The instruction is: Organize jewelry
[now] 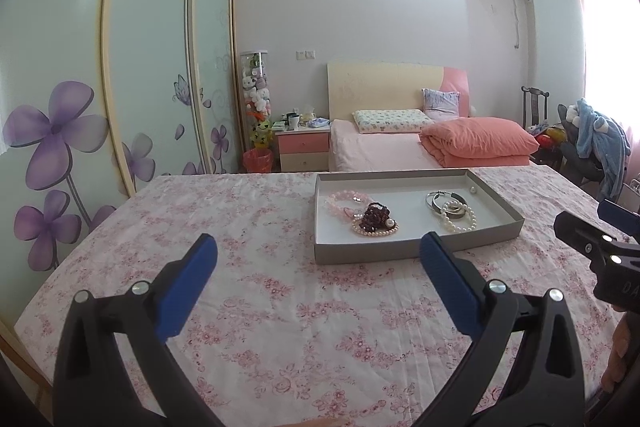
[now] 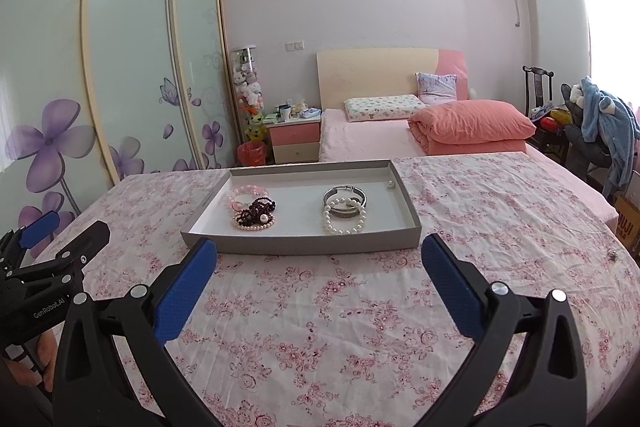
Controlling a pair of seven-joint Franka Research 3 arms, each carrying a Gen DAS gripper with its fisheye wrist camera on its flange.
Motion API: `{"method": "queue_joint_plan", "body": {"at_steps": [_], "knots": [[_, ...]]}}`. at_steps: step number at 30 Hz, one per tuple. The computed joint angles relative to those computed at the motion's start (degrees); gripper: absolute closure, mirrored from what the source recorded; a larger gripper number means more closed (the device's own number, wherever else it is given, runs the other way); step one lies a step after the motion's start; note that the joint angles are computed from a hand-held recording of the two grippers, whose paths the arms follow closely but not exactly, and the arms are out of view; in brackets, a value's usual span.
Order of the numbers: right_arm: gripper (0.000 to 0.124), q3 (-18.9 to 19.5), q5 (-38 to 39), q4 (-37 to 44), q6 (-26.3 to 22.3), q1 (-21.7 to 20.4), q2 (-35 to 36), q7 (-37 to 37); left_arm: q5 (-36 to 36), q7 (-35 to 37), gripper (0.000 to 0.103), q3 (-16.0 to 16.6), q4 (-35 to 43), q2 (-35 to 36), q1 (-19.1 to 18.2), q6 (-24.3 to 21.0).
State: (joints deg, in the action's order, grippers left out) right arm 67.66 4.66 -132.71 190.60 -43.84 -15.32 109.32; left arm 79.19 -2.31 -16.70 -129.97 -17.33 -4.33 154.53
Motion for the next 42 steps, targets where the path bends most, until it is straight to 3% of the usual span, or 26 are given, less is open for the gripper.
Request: {"method": "queue_joint_plan", "body": {"at_steps": [42], "knots": [[0.023, 0.97, -0.85, 0.00, -0.20, -1.26, 0.75, 1.20, 0.05, -0.09, 0.004, 0.12, 0.93, 1.78, -0.84, -0.43]]}}
